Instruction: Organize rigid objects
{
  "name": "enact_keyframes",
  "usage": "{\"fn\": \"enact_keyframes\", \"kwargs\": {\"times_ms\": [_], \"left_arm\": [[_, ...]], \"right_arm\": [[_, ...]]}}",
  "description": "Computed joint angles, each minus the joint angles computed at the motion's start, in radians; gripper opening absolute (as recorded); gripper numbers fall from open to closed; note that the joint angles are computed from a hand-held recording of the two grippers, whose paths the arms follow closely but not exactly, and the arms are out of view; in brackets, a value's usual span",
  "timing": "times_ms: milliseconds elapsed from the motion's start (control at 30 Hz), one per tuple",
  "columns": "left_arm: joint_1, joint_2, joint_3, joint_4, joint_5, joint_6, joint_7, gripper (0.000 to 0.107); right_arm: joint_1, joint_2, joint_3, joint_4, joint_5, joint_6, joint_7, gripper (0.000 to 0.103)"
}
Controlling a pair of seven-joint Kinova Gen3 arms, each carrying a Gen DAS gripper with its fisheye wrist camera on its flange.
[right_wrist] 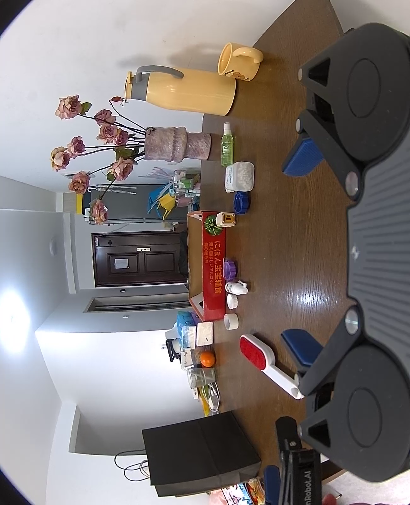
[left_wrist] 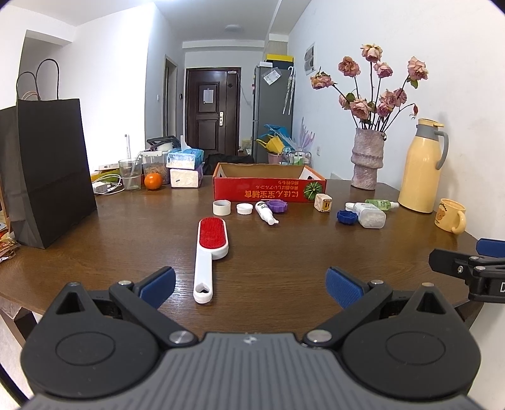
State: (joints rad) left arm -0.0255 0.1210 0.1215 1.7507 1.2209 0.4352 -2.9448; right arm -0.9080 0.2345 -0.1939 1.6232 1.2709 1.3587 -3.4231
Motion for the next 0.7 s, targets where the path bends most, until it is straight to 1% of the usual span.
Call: {"fn": "enact_keyframes", "kwargs": {"times_ms": [133,433,500,700], "left_arm": [[0.004,0.018,0.004,-0.021,-0.029,-0.007,0.031,0.103],[0.001,0.069,0.042,-0.089,-0.17,-0.024,0.171,0.103],[0.0,0.082,0.051,-0.107,-0.208,-0.028,0.209,0.103],[0.01,0.129,0.067,-0.177,-0.366,-0.03,0.371,0.103]], "right_arm": [[0.013,0.008,0.007,-0.01,-0.002,-0.016,0.015,0.103],[0.047,0.02,0.031,-0.029,-0.02,-0.066,0.05,0.103],[0.053,0.024,0.036,-0.035,-0.025,-0.076,0.058,0.103],[0.087,0.035,0.058,-0.055,-0.049,-0.128,0.092,0.103]]}}
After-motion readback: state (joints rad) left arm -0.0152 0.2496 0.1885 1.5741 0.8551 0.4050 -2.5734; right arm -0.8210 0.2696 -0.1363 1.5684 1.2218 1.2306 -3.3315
